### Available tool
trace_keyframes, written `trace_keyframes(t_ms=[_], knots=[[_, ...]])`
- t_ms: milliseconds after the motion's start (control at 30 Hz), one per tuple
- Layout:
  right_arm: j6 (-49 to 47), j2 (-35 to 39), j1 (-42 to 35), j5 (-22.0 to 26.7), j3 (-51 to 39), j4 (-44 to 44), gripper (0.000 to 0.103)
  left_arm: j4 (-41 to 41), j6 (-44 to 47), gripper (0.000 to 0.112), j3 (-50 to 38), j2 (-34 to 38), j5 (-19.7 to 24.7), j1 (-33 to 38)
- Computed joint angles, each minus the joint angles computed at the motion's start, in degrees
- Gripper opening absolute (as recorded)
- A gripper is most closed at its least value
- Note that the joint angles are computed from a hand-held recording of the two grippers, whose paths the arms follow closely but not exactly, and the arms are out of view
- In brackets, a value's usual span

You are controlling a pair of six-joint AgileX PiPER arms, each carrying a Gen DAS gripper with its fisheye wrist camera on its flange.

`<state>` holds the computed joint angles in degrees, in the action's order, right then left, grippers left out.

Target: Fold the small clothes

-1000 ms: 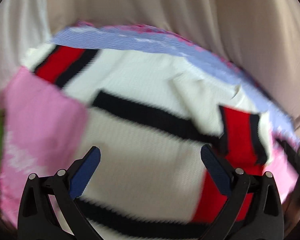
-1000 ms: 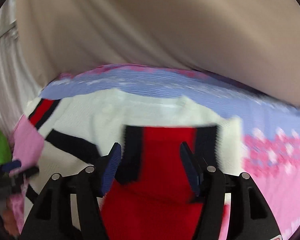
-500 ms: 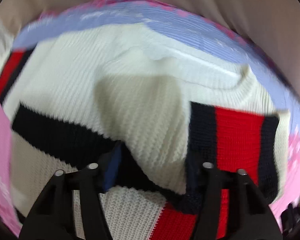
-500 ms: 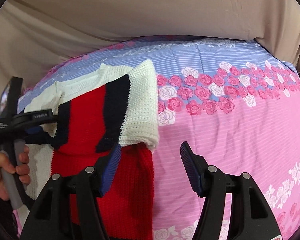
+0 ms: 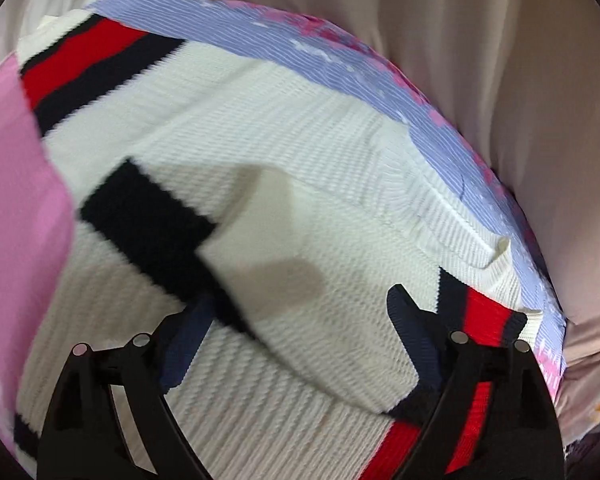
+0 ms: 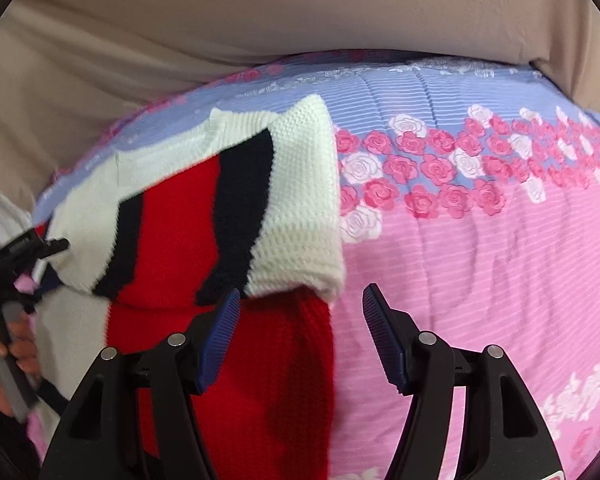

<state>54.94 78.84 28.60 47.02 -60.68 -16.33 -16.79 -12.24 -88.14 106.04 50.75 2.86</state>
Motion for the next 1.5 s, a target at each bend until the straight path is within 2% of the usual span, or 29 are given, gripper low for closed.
trace_keyframes(t_ms=[33, 67, 100, 167, 200, 233, 300, 367, 400, 500, 567, 633, 667, 733, 767, 833, 867, 900, 933, 967, 1000, 1033, 1200, 1300, 1400, 1500], knots=[[-0.7, 0.5, -1.6, -1.3, -0.5, 1.4, 0.07, 1.2, -1.0, 0.077, -0.4, 0.6, -0.5, -0.4], [-1.3, 1.4, -2.5, -1.9, -1.2, 2.0, 0.072, 1.6, -1.0, 0.061, -0.6, 0.9, -1.4, -0.3], [-2.2, 3.1, -3.3, -1.9, -2.3, 2.1, 0.073, -0.3, 1.3, 0.034, -1.1, 1.2, -1.5, 0.4], [-5.0, 7.2, -5.3, -2.1, -4.8, 3.8, 0.072, -6.8, 7.0, 0.007, -5.2, 3.8, 1.8, 3.0], [-8.9, 8.9, -6.9, -3.8, -5.3, 7.6, 0.049, -8.4, 8.5, 0.007, -6.1, 3.8, 2.1, 4.0], [-12.2, 9.9, -7.9, -4.8, -5.9, 10.9, 0.019, -10.3, 10.7, 0.007, -7.4, 3.2, 1.4, 4.6], [-12.4, 9.0, -8.0, -5.8, -7.3, 10.5, 0.018, -12.7, 15.1, 0.007, -9.7, 2.2, 0.0, 5.2], [-6.5, 5.9, -6.1, -6.5, -8.0, 2.7, 0.016, -13.2, 17.4, 0.007, -11.5, 1.4, -1.3, 5.5], [-3.3, 4.5, -5.1, -5.9, -8.4, -1.5, 0.008, -11.7, 17.8, 0.007, -11.9, 1.6, -2.4, 5.3], [0.1, 4.6, -5.6, -4.6, -7.5, -5.5, 0.001, -4.6, 16.0, 0.007, -11.0, 4.7, -2.6, 4.4], [-5.2, 9.4, -9.1, -4.2, -6.0, 0.8, 0.0, -2.7, 13.8, 0.007, -11.5, 8.1, 0.0, 4.4], [-7.7, 10.5, -11.6, -5.6, -3.6, 6.9, 0.0, -4.9, 15.1, 0.008, -8.5, 7.6, -1.4, 5.7], [-5.8, 8.4, -11.7, -7.1, -2.1, 6.5, 0.001, -5.6, 16.1, 0.008, -7.6, 7.0, -2.0, 5.9], [-0.8, 6.1, -10.1, -7.3, -3.0, 1.9, 0.014, -5.5, 16.2, 0.009, -7.9, 7.1, -1.6, 5.9], [-1.2, 6.4, -9.8, -6.8, -4.8, 1.8, 0.017, -5.3, 15.8, 0.01, -7.9, 7.0, -1.7, 5.7], [-6.4, 9.6, -9.8, -4.9, -10.0, 5.2, 0.051, -4.9, 15.0, 0.01, -7.9, 7.0, -1.7, 5.4], [-7.8, 12.5, -8.9, -2.5, -13.4, 5.0, 0.055, -4.3, 14.5, 0.01, -8.0, 6.8, -1.6, 5.1], [-8.4, 14.6, -8.0, -1.1, -15.1, 4.5, 0.055, -4.3, 14.7, 0.01, -7.8, 6.7, -1.6, 5.1], [-9.8, 16.6, -7.3, 0.0, -16.1, 5.1, 0.051, -4.3, 15.1, 0.01, -8.3, 6.9, -1.3, 5.2], [-12.0, 17.6, -7.1, -0.1, -15.7, 7.6, 0.039, -4.3, 15.5, 0.01, -8.9, 7.0, -0.8, 5.2], [-13.9, 18.4, -6.9, -1.1, -15.1, 9.6, 0.023, -4.8, 16.8, 0.01, -9.8, 8.1, -0.8, 5.8], [-14.6, 17.7, -6.8, -1.3, -14.8, 9.4, 0.018, -4.7, 17.3, 0.01, -10.5, 8.4, -0.5, 6.1], [-13.2, 12.1, -7.8, -1.2, -11.1, 6.6, 0.017, -4.2, 18.9, 0.012, -10.2, 9.2, -1.3, 6.9], [-15.5, 14.4, -8.6, -0.3, -10.6, 6.8, 0.019, -1.2, 18.1, 0.012, -9.2, 8.3, -2.4, 5.5], [-11.6, 15.8, -5.0, 5.9, -15.8, 1.7, 0.023, -3.5, 18.7, 0.013, -9.3, 7.4, -0.6, 6.8], [-5.8, 19.4, 2.1, 17.8, -24.6, -9.0, 0.027, -4.4, 19.6, 0.02, -7.5, 4.9, -0.7, 8.9]])
